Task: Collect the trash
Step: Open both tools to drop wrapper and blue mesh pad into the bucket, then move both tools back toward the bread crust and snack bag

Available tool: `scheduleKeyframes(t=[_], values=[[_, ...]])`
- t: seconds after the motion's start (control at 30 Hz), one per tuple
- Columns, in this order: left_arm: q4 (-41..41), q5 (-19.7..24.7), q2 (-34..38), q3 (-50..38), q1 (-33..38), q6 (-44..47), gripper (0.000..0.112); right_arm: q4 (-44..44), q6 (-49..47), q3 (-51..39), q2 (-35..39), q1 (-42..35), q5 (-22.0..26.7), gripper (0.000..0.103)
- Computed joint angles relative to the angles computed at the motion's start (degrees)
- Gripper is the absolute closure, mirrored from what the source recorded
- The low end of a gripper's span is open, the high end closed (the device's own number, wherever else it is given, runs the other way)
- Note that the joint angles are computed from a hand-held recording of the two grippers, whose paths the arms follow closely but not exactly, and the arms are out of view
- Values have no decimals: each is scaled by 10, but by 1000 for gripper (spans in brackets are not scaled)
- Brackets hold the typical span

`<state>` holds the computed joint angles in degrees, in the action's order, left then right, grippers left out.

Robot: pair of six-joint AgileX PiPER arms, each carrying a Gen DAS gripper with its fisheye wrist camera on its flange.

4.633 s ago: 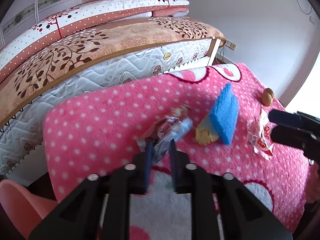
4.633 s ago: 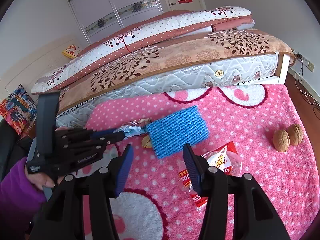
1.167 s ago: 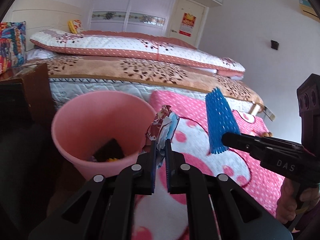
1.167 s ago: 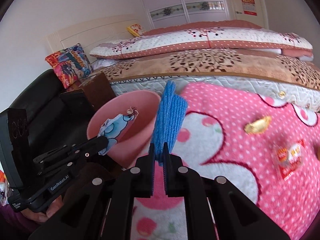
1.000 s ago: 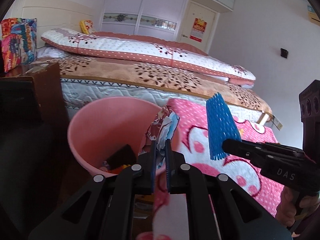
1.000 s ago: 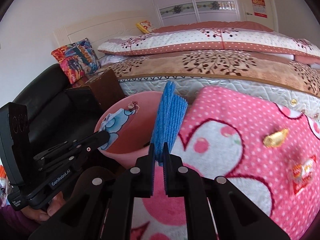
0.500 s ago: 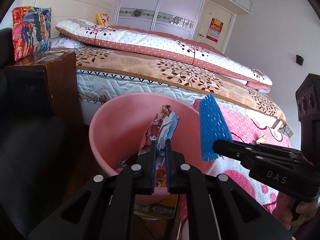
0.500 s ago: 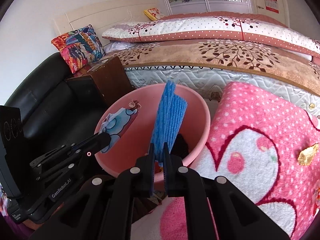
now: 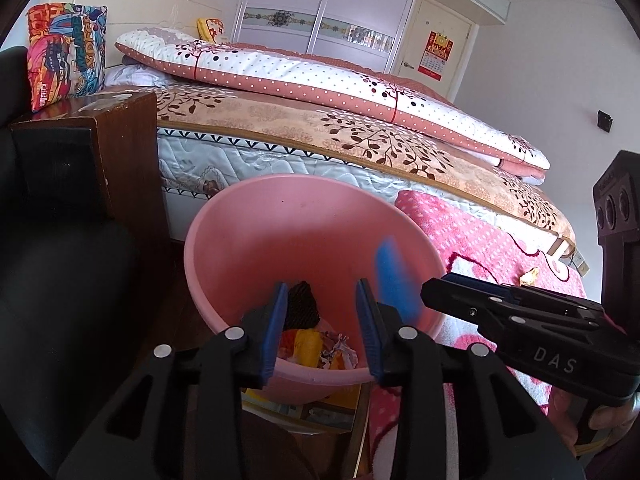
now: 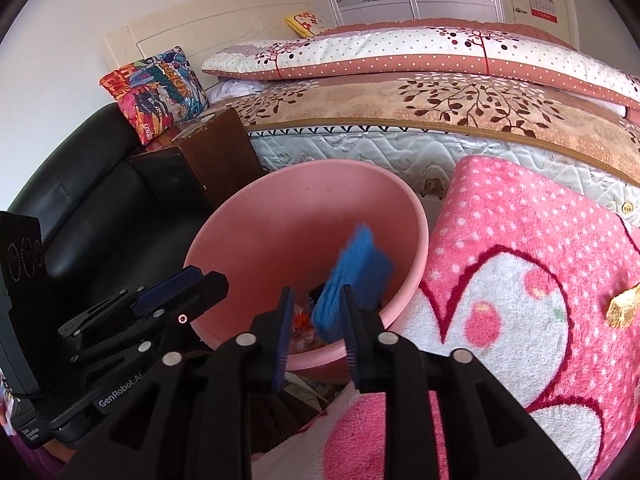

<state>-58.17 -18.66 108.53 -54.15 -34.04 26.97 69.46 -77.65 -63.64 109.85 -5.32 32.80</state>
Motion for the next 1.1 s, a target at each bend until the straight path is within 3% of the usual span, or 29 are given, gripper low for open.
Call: scheduleKeyframes(t=[0.3,0.53,0.93,1.0,1.1], values=[[-20,-8,-16,8,-13,14,76,39,-44,47,-40,-24,2,69],[-55,-2,-20,-2,-30,45,77,56,-73,115,-87,-72,-26,67],[-137,-7,-9,-51,-98,157,77,55,-92,178,-121,-253,-24,66],[-153,-4,-4,-63,-108,181,77,59,-98,177,-118,-291,-16,60],[-196,5,10,-91,-120,240,77,81,-122,176,-112,-340,-13,58]])
